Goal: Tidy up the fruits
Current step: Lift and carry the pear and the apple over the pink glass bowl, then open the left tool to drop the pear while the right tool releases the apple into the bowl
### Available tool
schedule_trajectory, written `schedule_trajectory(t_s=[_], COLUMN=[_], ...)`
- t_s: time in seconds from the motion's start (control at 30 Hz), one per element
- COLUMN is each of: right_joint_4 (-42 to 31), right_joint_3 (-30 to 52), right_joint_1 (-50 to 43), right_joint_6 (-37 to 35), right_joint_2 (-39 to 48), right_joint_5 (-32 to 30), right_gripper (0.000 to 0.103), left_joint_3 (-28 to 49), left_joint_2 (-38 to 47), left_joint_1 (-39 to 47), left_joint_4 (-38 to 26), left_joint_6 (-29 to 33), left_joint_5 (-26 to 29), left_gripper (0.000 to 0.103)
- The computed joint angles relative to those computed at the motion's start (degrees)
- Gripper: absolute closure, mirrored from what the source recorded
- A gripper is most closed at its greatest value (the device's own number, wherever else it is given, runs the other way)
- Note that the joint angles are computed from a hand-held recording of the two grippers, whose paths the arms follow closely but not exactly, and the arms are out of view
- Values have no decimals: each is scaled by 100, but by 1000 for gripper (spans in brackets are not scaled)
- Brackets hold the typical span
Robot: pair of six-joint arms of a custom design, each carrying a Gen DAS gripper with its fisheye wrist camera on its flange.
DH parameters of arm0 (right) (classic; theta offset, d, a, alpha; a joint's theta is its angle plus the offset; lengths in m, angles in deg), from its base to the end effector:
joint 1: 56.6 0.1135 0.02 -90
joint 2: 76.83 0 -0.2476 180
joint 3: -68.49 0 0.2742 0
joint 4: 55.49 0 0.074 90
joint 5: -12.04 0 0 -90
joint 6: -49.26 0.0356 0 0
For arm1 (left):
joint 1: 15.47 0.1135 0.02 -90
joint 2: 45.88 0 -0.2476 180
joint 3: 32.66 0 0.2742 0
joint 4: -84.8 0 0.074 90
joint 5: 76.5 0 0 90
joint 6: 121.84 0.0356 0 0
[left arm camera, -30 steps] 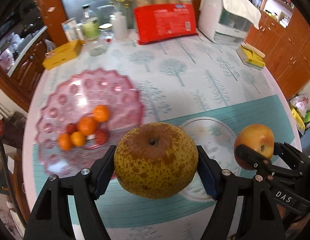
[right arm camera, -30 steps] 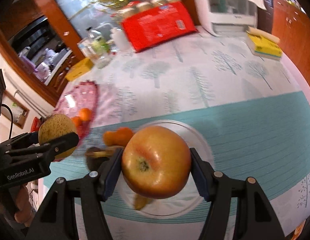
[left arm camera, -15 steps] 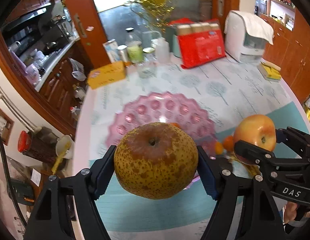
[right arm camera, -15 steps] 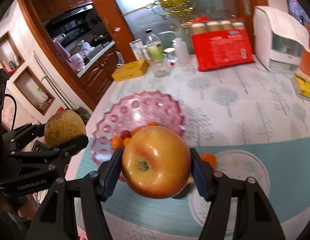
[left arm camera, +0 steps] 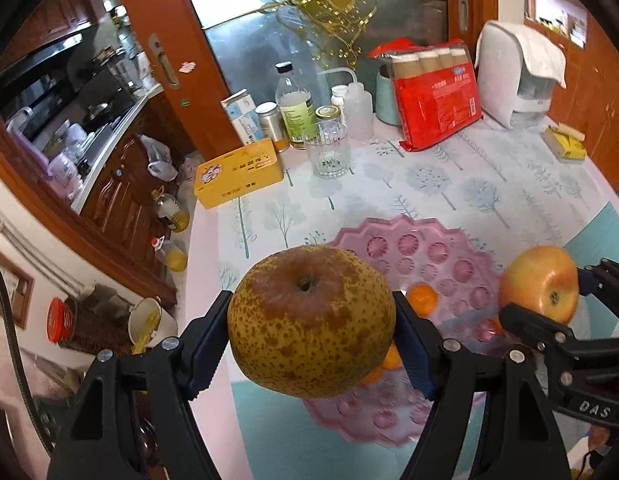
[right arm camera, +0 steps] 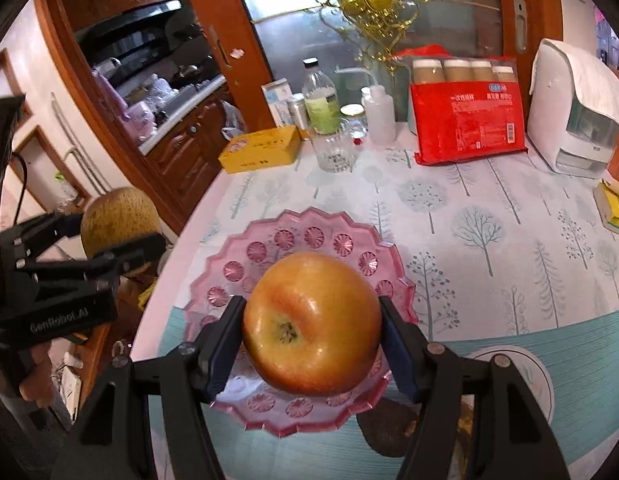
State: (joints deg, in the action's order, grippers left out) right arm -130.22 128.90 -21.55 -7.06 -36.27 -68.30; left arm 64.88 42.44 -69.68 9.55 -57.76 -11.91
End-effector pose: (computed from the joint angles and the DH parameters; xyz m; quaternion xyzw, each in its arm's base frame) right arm 0.1283 0.0827 0.2784 0.0140 0.9503 0.1034 0.2935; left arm 0.2033 -0.2559 0.3079 0.1889 0.9365 0.0343 0.2935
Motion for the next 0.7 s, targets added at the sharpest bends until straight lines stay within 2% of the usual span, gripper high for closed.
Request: schedule_trajectory(t_s=[0.23,0.53,0.7], right_joint_4=[366,957,1165], right_joint_3=[-510,-1075,-1156], right_joint_1=[280,704,746], right_joint_6=[366,709,747], right_joint_2=[593,1487,1674], right_joint_5=[-96,-560,-557], right_gripper=[38,38,38], left_joint_3=[-262,-368,-277], left_joint_2=[757,1788,2196], left_joint_1=[551,713,832], left_joint_4=[833,1389,1555], left_joint_6=[624,889,977], left_joint_5=[929,1596,1805], left_gripper=[29,29,29])
